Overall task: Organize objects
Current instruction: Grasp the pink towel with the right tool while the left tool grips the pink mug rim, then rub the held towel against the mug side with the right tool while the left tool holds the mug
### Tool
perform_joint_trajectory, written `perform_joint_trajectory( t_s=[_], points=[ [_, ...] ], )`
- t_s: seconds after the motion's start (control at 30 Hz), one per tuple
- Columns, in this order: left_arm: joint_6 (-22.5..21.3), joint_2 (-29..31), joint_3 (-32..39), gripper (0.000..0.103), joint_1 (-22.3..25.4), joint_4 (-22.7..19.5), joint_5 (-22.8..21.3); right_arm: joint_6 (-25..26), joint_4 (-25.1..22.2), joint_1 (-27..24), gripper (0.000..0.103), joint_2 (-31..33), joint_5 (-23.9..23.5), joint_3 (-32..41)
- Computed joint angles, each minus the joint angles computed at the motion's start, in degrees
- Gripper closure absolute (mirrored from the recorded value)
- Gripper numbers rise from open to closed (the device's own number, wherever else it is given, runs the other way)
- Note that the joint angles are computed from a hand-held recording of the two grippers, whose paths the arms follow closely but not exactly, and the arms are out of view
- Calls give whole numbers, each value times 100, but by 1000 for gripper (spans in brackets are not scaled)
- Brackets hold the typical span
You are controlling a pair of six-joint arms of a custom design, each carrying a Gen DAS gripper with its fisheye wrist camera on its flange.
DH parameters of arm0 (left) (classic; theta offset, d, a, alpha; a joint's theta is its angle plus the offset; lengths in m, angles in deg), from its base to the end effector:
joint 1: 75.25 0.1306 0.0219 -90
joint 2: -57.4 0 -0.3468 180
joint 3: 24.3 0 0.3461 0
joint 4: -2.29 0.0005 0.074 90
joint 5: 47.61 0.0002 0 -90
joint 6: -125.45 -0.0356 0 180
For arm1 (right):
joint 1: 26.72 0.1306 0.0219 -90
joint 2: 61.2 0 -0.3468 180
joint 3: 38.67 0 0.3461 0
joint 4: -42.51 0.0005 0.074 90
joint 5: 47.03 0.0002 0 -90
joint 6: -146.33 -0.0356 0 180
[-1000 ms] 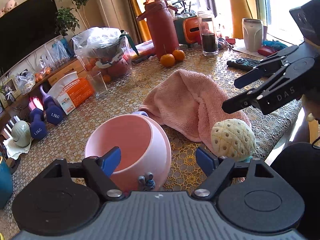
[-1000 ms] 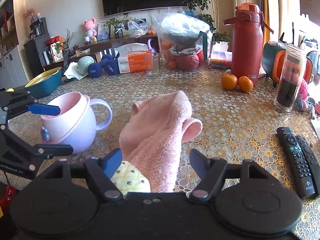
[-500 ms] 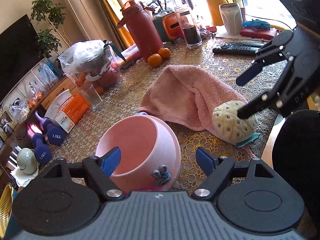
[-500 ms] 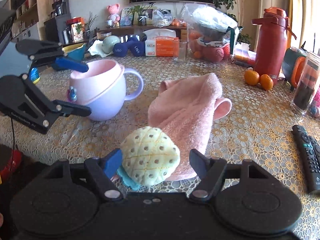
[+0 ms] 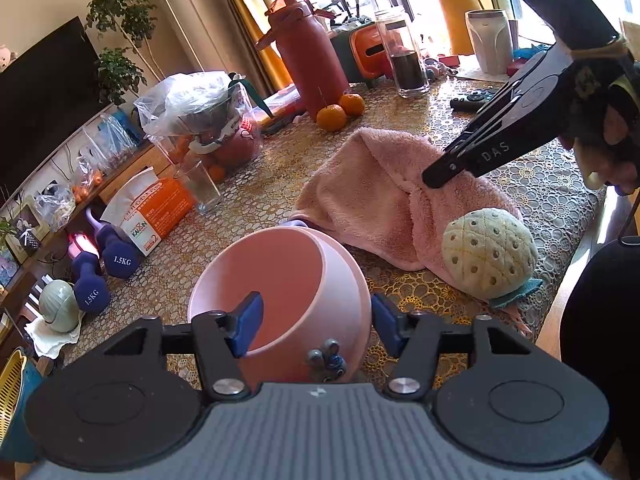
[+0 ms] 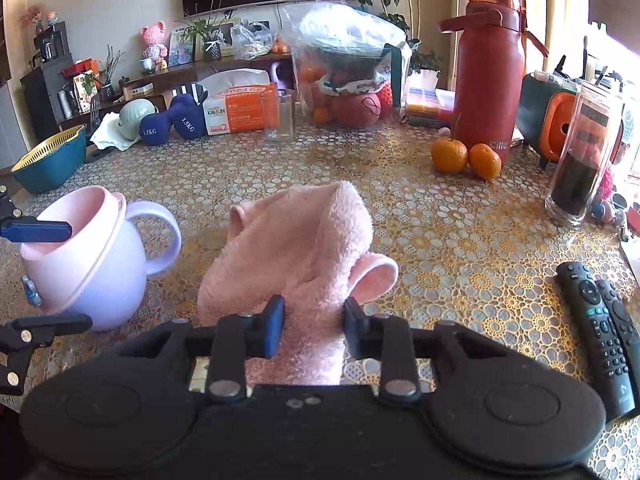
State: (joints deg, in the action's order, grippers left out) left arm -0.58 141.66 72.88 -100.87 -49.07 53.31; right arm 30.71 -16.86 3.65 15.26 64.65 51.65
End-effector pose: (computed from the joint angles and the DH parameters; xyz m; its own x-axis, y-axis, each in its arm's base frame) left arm 0.3663 -0.1837 0.4852 -0.1249 0.7004 -0.7027 0.7813 0.5060 0.3655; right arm 0.3103 0.1660 0.4741 -0.6615 0.0781 -0.7458 0.0439 0.9969 0.0654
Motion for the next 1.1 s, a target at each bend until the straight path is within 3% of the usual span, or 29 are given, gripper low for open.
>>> perform_joint_trajectory(
  t_s=[0.03,0.13,0.23,0.37,0.5,0.57,0.7,0.77,0.8,0.83,0.9,1.0,1.1],
  points=[
    [24,25,44,53,10,-50,41,-8,63,21,96,-54,-18,-55],
    [126,58,121,63,-11,-117,37,-39,353,91,97,-283,-182,-191],
    [447,183,356,68,34,-404,222,-119,722,86,97,-547,-676,-342],
    [1475,645,1094,70,134,-1103,390,-444,1221,68,97,-776,-1330,-461],
    [2595,1365,2205,76,360,-2040,781,-688,1418,136,97,-821,-1513,-499],
    [2764,1615,2603,76,438,-2340,1018,-777,1440,208,97,-788,-1527,-500],
    [2343,1493,2537,75,408,-2264,1055,-844,1516,295,97,-705,-1530,-488],
    [1861,1326,2369,74,339,-2178,934,-846,1538,293,97,-686,-1546,-490],
    [1541,1208,2224,68,302,-2078,853,-843,1534,303,97,-684,-1526,-490],
    [1226,1075,2050,49,271,-1941,764,-849,1533,288,97,-680,-1540,-483],
    [620,755,1624,20,225,-1593,634,-849,1547,291,97,-682,-1559,-486],
    [-176,524,1279,19,140,-1441,560,-762,1564,303,97,-659,-1545,-429],
    [-402,392,948,19,64,-1179,388,-669,1667,225,97,-546,-1605,-273]
  ],
)
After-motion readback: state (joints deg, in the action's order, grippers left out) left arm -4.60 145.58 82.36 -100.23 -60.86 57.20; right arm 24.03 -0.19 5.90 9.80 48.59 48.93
